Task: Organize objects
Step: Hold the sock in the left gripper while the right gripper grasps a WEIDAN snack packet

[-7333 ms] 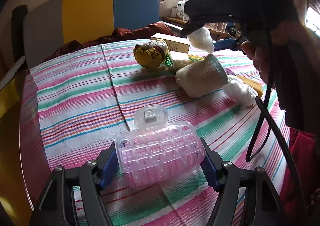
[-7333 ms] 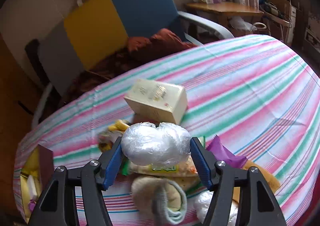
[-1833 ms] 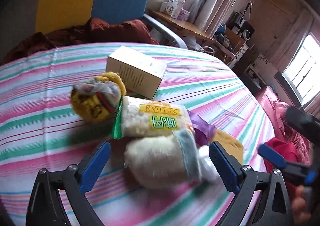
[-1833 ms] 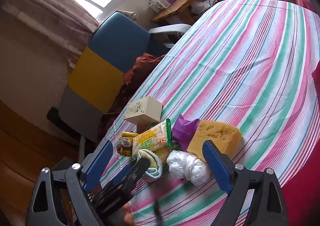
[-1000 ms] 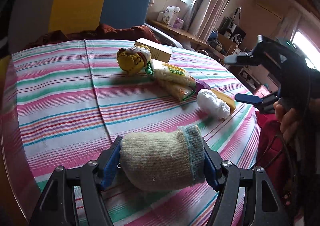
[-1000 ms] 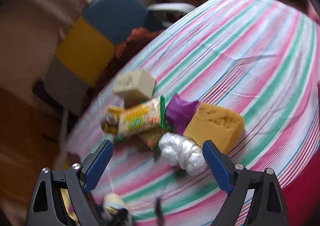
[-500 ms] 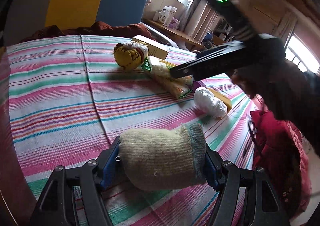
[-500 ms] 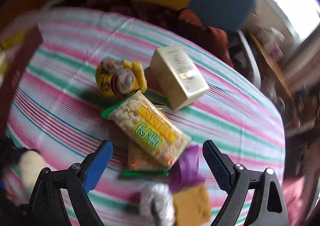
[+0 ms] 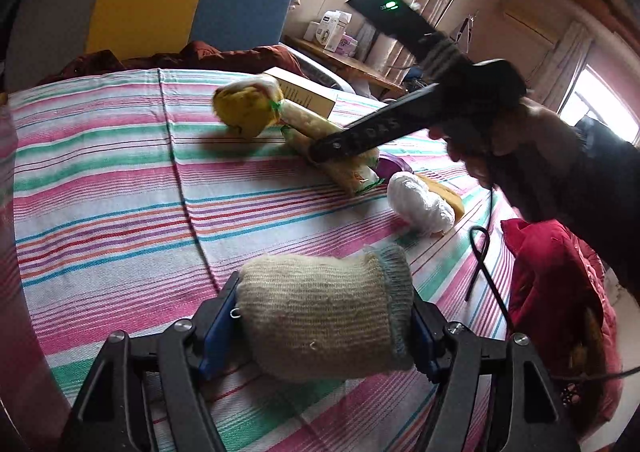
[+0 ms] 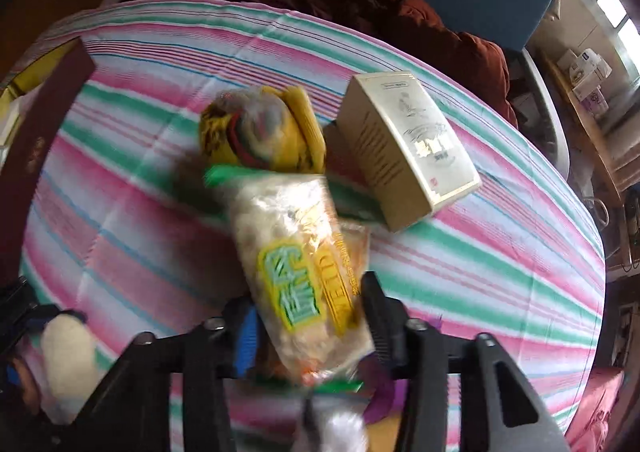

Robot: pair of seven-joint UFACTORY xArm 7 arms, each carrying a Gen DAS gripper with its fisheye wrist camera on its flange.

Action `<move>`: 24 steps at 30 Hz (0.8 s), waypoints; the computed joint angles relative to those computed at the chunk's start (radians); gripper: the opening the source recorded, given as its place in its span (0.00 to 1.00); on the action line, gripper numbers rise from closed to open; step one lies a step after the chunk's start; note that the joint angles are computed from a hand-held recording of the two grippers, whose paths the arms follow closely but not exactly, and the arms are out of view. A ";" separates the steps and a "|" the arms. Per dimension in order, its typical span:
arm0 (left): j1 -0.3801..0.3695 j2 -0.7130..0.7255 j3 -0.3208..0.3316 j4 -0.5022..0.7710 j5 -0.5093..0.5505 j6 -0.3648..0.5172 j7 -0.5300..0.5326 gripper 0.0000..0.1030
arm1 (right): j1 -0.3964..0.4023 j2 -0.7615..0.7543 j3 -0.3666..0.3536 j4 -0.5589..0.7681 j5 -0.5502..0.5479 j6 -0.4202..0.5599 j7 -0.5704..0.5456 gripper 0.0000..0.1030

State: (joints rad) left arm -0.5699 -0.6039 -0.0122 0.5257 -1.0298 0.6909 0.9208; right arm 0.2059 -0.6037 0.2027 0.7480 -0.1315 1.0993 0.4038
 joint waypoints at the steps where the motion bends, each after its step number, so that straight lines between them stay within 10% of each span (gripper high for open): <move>1: 0.001 -0.001 -0.001 0.000 0.002 0.000 -0.001 0.70 | 0.012 -0.022 0.001 -0.014 0.022 -0.006 0.011 0.38; 24: -0.061 -0.042 -0.004 -0.045 0.089 -0.107 -0.051 0.72 | 0.071 -0.079 0.001 -0.095 0.147 -0.144 0.081 0.64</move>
